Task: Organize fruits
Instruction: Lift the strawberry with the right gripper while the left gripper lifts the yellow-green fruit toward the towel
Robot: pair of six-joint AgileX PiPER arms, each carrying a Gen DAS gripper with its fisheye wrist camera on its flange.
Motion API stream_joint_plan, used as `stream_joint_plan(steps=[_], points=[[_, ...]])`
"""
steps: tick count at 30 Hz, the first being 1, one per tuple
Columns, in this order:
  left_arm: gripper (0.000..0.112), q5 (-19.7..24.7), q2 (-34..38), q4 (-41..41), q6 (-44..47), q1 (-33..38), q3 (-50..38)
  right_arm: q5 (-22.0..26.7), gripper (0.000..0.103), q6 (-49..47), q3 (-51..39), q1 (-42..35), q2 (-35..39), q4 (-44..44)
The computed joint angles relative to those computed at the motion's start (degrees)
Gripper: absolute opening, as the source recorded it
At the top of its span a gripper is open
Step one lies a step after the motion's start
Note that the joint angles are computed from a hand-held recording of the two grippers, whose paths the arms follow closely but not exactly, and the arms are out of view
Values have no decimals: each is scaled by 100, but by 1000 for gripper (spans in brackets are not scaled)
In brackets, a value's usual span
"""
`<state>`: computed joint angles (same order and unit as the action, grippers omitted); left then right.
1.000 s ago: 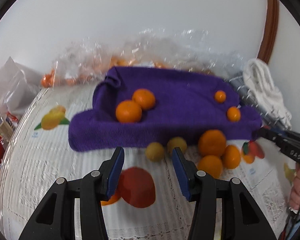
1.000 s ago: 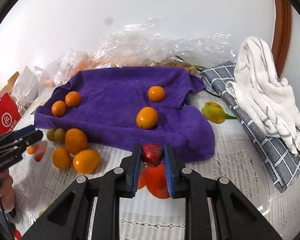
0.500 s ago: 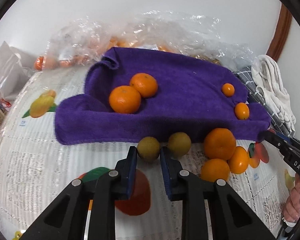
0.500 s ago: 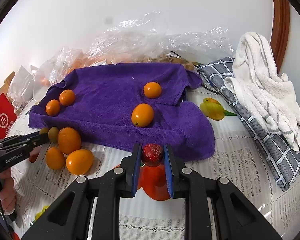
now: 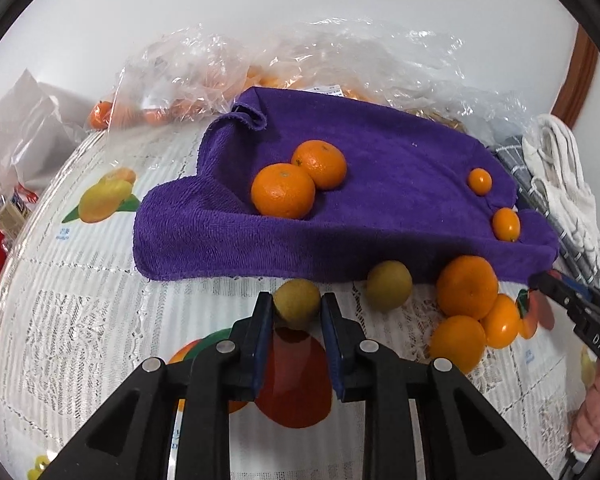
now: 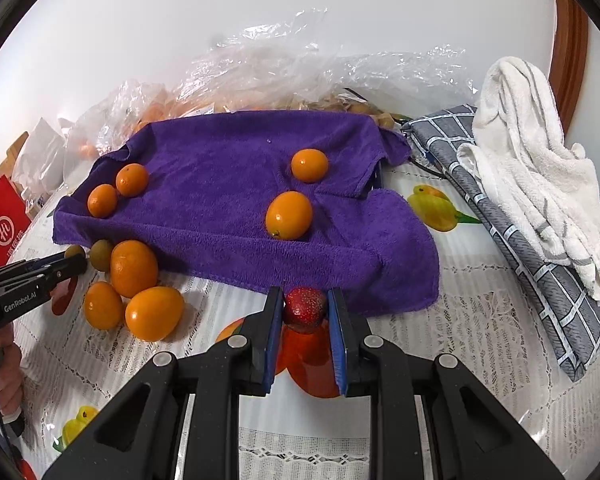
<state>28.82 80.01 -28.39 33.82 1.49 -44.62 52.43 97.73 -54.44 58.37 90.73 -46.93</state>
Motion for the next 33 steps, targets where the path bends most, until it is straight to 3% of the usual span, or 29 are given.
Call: stream_joint_plan(steps=[5,8,14,26,33], points=[[23,124,-85,-603,497,195,40,36,22,191,56,63,-79,-114],[23,-48,-355,-1051,916,236,214,22,22,390,136,103,-172,-271],[23,168,-614,-2117,1963,563,313,125,22,736,211,237,-286,-578],[23,-7,-687,-2193,1924,600,355,295,22,857,171,287,-250,-656],[23,-29,-878,-2873,2778,617,577,476,22,909,120,442,-215,-821]])
